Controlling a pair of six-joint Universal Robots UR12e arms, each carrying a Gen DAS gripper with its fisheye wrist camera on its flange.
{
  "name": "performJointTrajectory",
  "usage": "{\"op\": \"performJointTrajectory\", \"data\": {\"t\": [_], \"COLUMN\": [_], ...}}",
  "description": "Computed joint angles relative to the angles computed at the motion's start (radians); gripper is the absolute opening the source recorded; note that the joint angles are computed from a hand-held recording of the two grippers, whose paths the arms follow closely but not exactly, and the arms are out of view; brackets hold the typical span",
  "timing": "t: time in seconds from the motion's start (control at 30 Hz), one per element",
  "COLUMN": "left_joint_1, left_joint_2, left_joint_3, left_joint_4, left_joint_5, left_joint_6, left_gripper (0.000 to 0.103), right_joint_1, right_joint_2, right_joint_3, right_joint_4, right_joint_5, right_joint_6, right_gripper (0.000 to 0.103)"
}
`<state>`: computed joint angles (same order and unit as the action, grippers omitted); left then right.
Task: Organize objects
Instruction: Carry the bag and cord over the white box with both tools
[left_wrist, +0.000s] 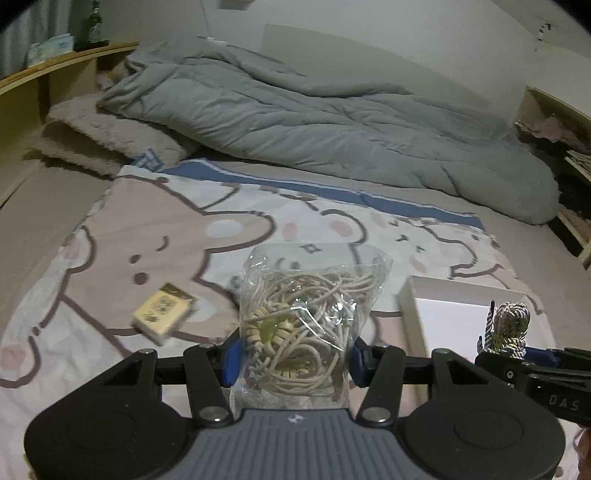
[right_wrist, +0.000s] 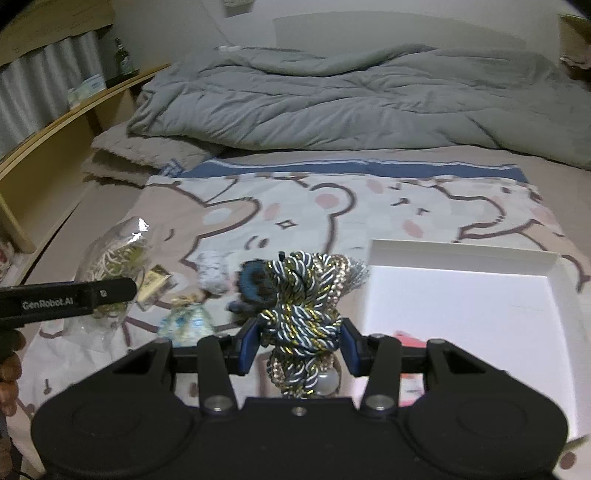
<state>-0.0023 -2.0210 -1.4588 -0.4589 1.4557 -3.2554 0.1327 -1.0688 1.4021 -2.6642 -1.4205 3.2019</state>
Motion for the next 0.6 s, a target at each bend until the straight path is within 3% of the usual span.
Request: {"op": "performJointTrajectory", "data": {"t": [0.6], "left_joint_1": [-0.088], "left_joint_2": [-0.058], "left_joint_3": [0.075], "left_joint_4": [-0.003], "left_joint_5": [-0.115], "left_joint_6": [-0.011], "left_gripper": [0.055], "right_joint_1": [-0.092], "right_joint_2": [-0.069], "right_joint_3": [0.113], "right_joint_4": [-0.061], "right_joint_5": [-0.090], "right_joint_6": [0.063], "right_gripper": [0.047]}}
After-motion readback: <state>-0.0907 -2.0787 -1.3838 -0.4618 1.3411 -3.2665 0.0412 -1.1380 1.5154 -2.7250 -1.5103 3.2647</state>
